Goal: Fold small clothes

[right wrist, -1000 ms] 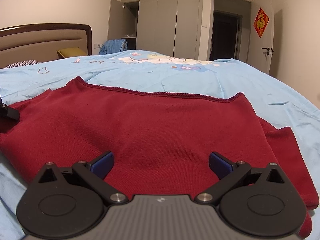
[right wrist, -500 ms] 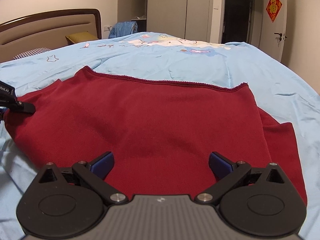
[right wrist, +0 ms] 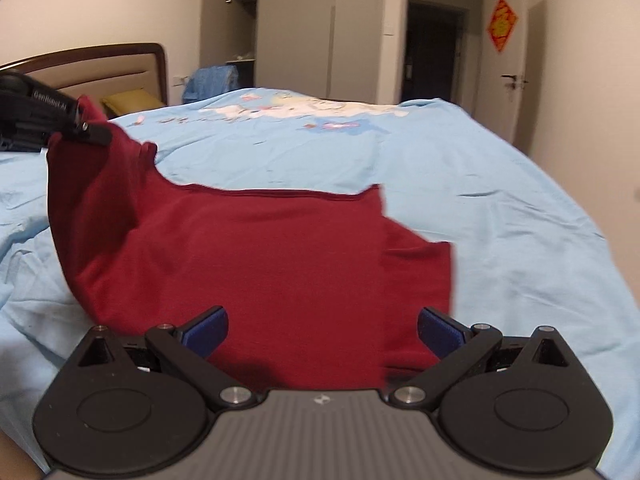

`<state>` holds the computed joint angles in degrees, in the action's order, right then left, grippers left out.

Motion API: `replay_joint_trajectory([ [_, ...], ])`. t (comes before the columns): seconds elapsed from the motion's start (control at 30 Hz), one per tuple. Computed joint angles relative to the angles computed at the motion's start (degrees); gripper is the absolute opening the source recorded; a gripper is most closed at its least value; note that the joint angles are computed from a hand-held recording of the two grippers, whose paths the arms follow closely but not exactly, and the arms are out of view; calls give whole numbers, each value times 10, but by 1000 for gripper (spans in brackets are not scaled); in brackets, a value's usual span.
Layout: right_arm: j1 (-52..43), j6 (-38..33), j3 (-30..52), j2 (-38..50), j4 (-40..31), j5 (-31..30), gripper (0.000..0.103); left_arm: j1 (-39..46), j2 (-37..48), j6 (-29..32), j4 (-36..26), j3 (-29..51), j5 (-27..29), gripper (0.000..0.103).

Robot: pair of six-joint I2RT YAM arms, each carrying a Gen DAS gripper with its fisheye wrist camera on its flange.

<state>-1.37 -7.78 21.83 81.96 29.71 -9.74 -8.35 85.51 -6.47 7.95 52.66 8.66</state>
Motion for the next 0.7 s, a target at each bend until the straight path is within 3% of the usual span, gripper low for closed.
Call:
replay_joint_trajectory([
  [0.23,-142,-22,-32,-61,-38,-6,103,-123,74,25,16,27,26,13],
  [0.43,-258,-27,-35,-49,-59,-46,103,-176,120,60,17,21,-16,15],
  [0.63,-301,-10,-26,-27,-69,-90,103,-171,99,67,13,-13,-3,29],
  [0.7,-301,0,-20,-21,-74,-103,103,-175,85,69,11,-25,-8,38],
])
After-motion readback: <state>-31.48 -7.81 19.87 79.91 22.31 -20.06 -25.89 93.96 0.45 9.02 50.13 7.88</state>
